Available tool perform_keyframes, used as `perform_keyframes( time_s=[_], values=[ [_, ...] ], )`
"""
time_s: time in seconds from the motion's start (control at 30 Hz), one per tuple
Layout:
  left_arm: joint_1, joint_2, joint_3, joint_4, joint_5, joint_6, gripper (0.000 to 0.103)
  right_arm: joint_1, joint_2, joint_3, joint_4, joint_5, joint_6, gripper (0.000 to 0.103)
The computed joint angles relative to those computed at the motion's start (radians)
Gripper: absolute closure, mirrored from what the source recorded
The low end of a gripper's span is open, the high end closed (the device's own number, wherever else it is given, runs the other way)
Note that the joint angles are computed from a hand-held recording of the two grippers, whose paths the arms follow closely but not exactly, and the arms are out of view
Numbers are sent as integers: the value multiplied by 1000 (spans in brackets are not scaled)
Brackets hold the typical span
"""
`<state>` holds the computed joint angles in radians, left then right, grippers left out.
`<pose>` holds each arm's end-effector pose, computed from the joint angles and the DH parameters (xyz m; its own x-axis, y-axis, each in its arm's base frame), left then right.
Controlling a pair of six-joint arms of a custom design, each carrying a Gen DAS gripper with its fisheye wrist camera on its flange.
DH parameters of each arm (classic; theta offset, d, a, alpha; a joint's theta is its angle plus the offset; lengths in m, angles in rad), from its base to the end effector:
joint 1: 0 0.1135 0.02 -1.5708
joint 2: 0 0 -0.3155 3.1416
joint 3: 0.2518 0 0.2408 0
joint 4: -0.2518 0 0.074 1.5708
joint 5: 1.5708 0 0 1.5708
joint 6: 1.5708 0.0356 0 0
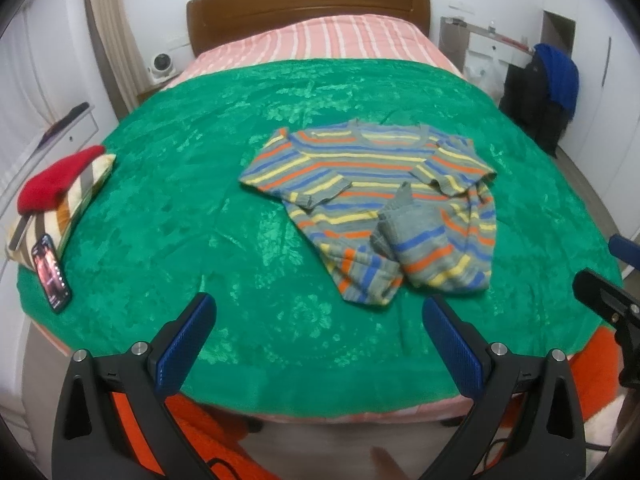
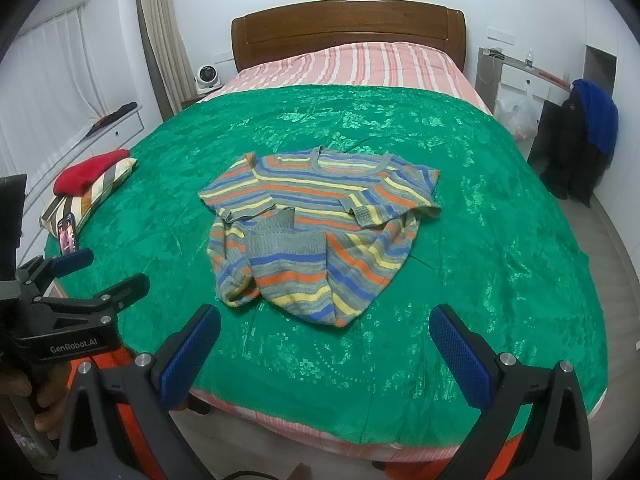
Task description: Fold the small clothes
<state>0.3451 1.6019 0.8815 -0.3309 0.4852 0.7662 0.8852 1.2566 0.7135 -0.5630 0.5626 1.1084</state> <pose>0.2851 0.0849 0.2285 -0.6450 0.4199 -0.6384 0.5078 0.8599 0.0525 0.1412 0.1426 0.2513 -0.7030 0.3362 -0.6267 0.2820 0.9407 0.1884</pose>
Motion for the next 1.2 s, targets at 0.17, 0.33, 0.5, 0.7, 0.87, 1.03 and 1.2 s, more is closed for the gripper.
perform_keyframes(
  time_s=[0.17,0.33,0.5,0.7,0.87,1.03,1.2],
  values=[
    [-4,3,5,-4,-7,2,0,-7,-7,0,-5,4,-1,0],
    [-9,13,5,-3,-15,3,0,-15,-8,-6,1,-1,-1,0],
    [-4,19,2,-8,-10,6,0,-19,-2,-23,23,-12,2,0],
    [-3,25,0,-16,-7,11,0,-10,10,-28,43,-17,2,0],
    [-2,26,-5,-21,-3,20,0,-3,21,-34,56,-23,5,0],
    [0,29,-1,-32,-1,22,0,-2,25,-42,74,-34,1,0],
    [0,33,0,-35,-1,23,0,0,29,-43,84,-36,-3,0]
  ],
)
